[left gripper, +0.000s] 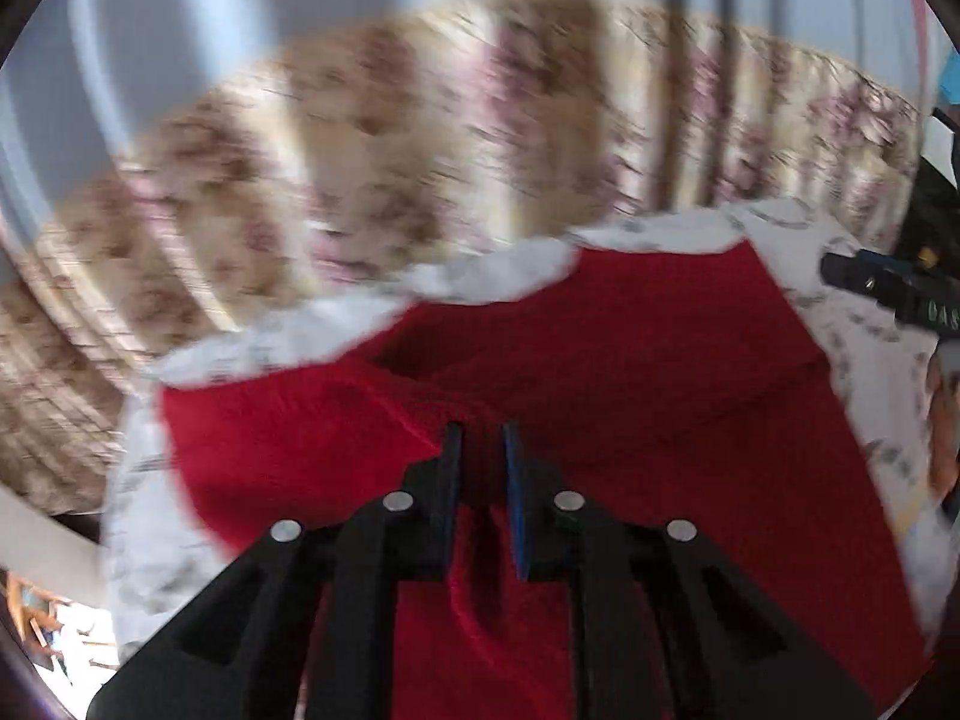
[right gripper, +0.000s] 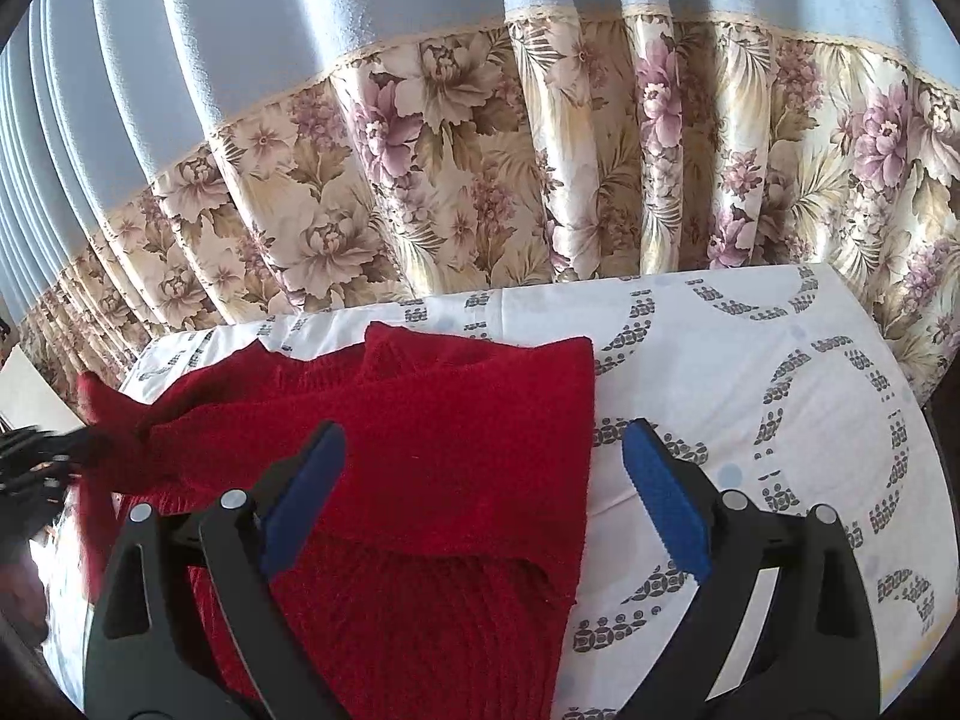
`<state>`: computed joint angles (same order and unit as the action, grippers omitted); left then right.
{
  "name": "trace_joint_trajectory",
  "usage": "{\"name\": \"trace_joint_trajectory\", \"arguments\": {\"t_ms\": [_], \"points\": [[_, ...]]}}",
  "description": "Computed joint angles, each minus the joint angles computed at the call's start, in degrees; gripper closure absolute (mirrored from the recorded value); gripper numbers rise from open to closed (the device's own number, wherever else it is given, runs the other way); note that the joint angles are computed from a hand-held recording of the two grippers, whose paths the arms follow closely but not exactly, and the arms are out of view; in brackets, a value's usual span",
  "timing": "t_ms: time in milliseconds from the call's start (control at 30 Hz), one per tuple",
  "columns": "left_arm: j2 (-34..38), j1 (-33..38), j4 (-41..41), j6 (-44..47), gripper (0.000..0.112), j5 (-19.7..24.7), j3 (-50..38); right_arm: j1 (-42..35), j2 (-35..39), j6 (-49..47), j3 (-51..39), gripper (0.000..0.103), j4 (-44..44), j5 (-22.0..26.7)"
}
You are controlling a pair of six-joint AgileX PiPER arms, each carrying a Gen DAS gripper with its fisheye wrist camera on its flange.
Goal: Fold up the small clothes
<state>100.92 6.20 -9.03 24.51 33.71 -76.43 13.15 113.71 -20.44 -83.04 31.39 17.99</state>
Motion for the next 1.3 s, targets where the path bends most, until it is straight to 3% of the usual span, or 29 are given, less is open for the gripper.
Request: {"name": "trace_joint_trajectory", "arguments": {"t_ms": [33, 67, 100, 167, 300, 433, 600, 767, 833, 900, 933, 1000, 1133, 1233, 1300], "points": [[2.3, -1.8, 0.8, -1.5, 0.079, 1.5, -2.2, -0.1, 0.0, 0.2, 0.0, 0.01, -0.2, -0.1], [3.0, -3.5, 3.9, -5.2, 0.044, 0.6, -2.8, -0.2, 0.1, 0.3, 0.1, 0.01, -0.3, -0.1], [2.0, -4.7, 7.4, -9.0, 0.022, -2.5, -1.5, -0.3, 0.1, 0.4, 0.1, 0.01, -0.4, -0.1], [0.2, -4.8, 7.6, -10.0, 0.021, -8.3, 1.7, -0.5, 0.1, 0.5, 0.1, 0.01, -0.4, 0.0], [-0.8, -0.5, 0.1, -5.1, 0.021, -11.1, 2.7, -0.1, 0.8, 0.6, -0.6, 0.009, -0.9, 0.7], [-0.4, 6.7, -6.2, -1.5, 0.021, -15.7, 4.5, 0.7, 3.7, -10.6, -4.4, 0.009, 7.9, 9.0], [4.3, 17.8, -21.6, 9.1, 0.021, -13.6, 1.4, 5.6, 8.6, -10.8, -9.7, 0.009, 3.8, 15.5], [6.6, 22.5, -27.8, 14.9, 0.021, -12.3, -0.4, 9.4, 12.0, -11.1, -12.5, 0.01, -4.1, 20.2], [6.9, 23.1, -26.7, 14.8, 0.021, -12.4, -0.5, 10.2, 12.9, -11.3, -12.3, 0.024, -4.6, 19.3], [6.7, 23.1, -27.3, 16.3, 0.021, -13.5, 0.1, 10.2, 13.1, -8.8, -12.0, 0.083, -5.1, 16.7], [6.7, 23.1, -27.6, 16.9, 0.021, -13.5, 0.2, 9.3, 12.5, -9.7, -11.9, 0.095, -2.7, 16.8], [7.2, 23.2, -27.4, 16.6, 0.021, -13.3, -0.2, 7.4, 10.8, -12.2, -10.7, 0.096, 1.6, 15.7], [8.5, 23.8, -28.3, 16.9, 0.021, -11.7, -1.3, 4.1, 8.3, 1.0, -9.9, 0.096, -6.0, 8.7], [10.1, 23.1, -25.8, 14.5, 0.021, -11.4, -2.2, 1.7, 10.7, 11.5, -14.9, 0.095, -15.2, 9.7], [11.6, 22.2, -22.3, 11.2, 0.021, -11.5, -2.8, 0.1, 14.0, 13.1, -20.1, 0.093, -17.2, 12.7]]}}
